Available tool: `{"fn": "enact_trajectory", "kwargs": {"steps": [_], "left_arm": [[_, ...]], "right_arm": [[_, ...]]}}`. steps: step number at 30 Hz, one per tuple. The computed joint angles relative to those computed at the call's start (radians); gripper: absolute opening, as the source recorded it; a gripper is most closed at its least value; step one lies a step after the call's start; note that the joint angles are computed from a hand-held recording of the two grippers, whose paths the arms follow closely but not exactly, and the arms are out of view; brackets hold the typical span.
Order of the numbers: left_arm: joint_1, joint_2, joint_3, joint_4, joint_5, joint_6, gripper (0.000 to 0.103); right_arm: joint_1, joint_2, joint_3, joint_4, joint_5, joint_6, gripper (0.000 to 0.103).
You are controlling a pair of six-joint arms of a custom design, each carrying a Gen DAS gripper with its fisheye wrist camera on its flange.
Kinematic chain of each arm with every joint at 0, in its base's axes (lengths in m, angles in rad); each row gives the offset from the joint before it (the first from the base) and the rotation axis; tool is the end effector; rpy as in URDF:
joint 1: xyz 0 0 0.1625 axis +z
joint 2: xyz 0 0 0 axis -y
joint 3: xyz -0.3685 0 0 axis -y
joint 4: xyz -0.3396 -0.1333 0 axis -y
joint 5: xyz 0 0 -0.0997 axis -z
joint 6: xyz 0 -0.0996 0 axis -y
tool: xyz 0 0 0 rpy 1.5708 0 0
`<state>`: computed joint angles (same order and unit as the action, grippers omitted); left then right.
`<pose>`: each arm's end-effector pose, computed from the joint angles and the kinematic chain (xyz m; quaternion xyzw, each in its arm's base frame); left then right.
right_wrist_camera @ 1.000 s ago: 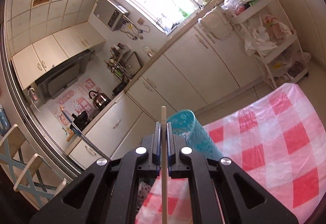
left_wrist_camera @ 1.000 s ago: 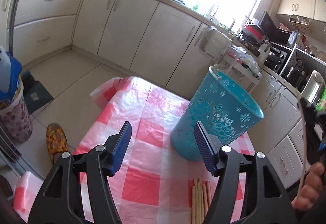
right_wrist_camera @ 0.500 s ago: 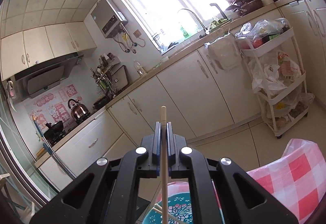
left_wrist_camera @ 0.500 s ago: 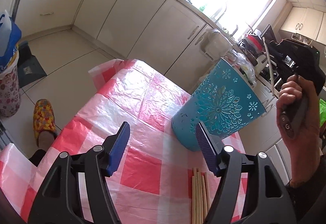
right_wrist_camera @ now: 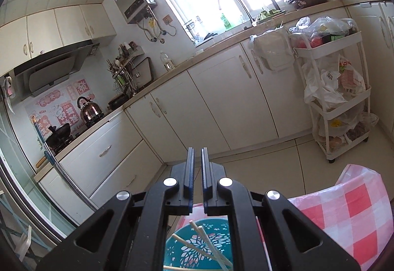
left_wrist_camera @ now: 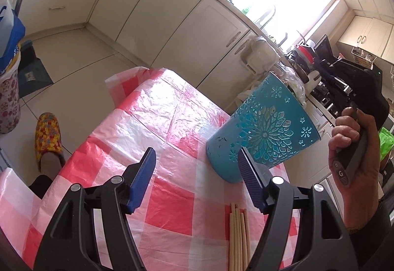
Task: Organize utensils
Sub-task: 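Carry the stick over the blue basket and open the right gripper, then move both open grippers back toward the wooden sticks on the table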
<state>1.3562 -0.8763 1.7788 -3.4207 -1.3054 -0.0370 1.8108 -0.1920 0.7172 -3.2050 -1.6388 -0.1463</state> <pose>0.0317 -0.6031 0.2039 0.0181 0.8839 -0.4634 0.0601 0.3104 -0.7363 0.1075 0.1455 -0.8373 0.5270 0.0042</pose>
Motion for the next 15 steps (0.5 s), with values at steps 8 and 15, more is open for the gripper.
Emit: {"fn": "enact_trajectory", "kwargs": {"steps": [8, 15], "left_arm": [[-0.014, 0.001, -0.005, 0.024, 0.034, 0.005, 0.068], [-0.063, -0.041, 0.055, 0.056, 0.099, 0.025, 0.069]], "right_arm": [[-0.012, -0.240, 0.605, -0.339, -0.054, -0.052, 0.029], [-0.027, -0.249, 0.841, -0.236, -0.245, -0.080, 0.029]]}}
